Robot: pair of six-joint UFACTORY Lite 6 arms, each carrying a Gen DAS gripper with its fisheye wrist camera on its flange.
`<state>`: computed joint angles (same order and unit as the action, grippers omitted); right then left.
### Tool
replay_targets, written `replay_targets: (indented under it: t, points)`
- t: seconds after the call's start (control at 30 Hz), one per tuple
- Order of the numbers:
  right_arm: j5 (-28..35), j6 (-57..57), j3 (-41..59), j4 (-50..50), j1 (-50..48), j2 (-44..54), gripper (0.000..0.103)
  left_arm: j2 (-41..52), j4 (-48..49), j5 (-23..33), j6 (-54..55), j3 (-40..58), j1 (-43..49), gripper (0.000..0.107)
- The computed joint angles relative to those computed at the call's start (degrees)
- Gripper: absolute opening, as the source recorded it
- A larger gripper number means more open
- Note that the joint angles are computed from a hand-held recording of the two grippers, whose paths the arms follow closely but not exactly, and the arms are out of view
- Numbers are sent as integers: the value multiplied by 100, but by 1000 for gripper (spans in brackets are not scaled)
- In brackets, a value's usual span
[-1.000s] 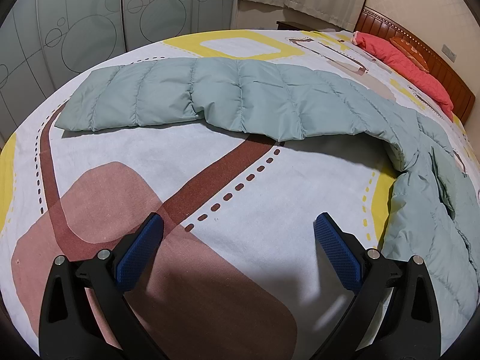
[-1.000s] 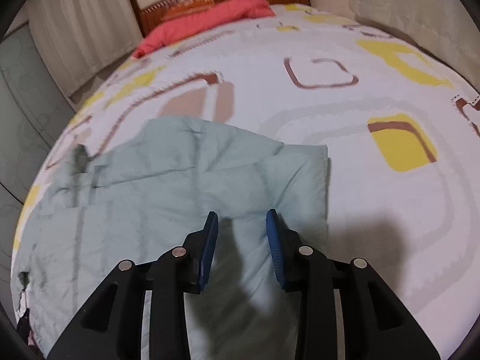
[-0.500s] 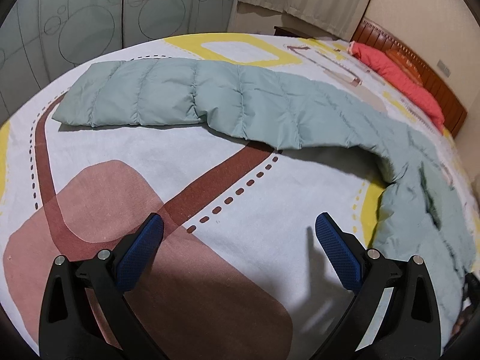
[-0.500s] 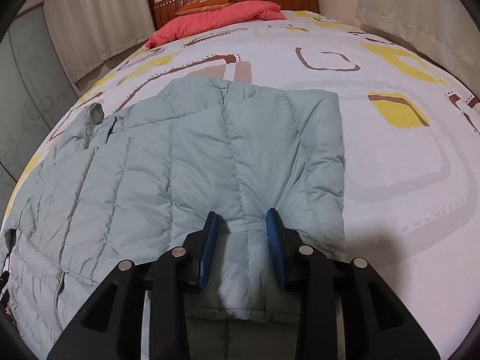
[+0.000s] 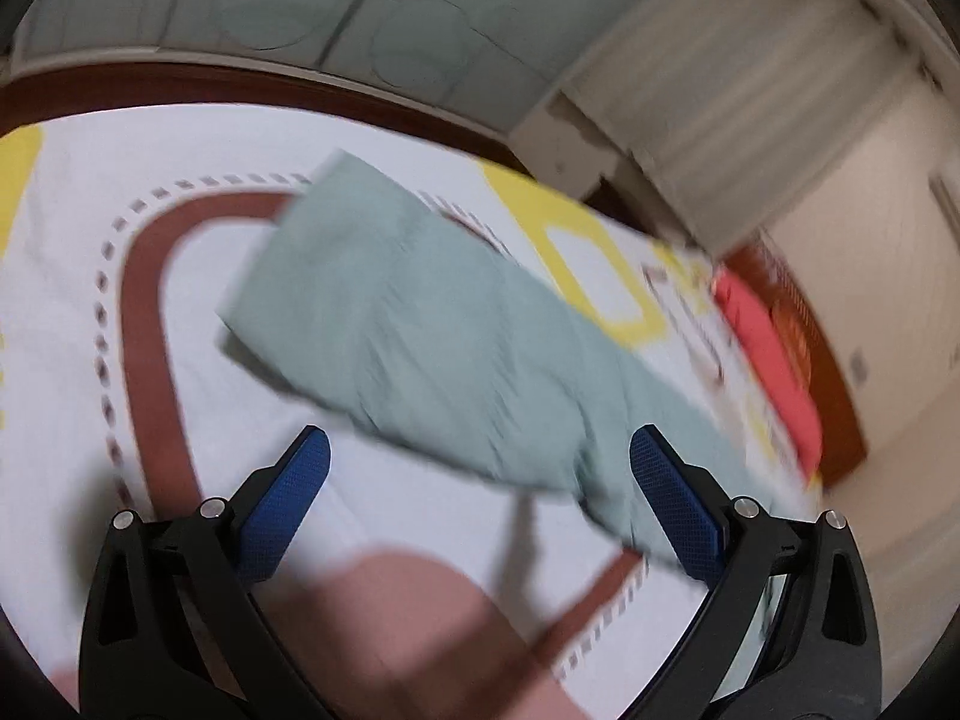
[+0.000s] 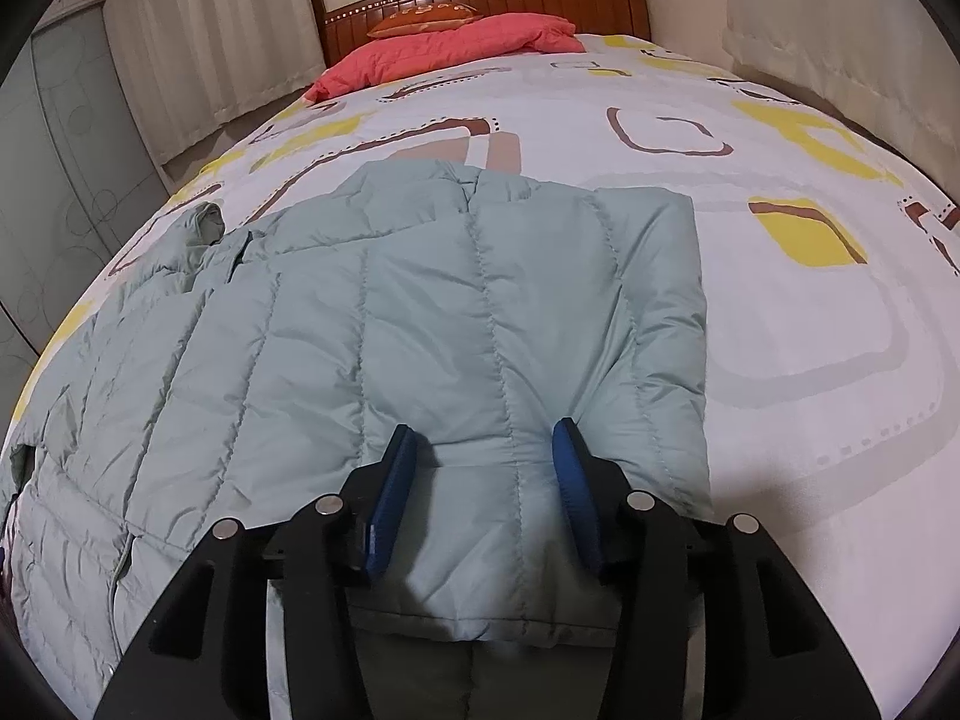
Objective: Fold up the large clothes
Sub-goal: 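Grasp the other jacket side with the left tool, fold it over, release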
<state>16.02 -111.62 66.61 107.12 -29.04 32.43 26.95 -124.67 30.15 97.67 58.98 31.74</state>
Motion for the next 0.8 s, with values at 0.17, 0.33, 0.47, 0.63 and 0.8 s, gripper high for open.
replay_targets:
  t: [0.17,0.33,0.47,0.63,0.8]
  points:
    - [27,-36,-15,53,-6,-13,48,443,447,281,-864,564,362,101]
    - [40,-61,-12,84,-7,-13,48,290,194,-35,-1172,517,353,75]
    - [29,-106,-15,130,2,-14,48,554,363,-242,-1280,788,461,31]
    - [43,-97,-17,110,-14,-11,48,768,603,-538,-1300,1248,451,7]
    - [44,-87,-12,104,-15,-16,48,319,-90,-862,-205,1245,-236,6]
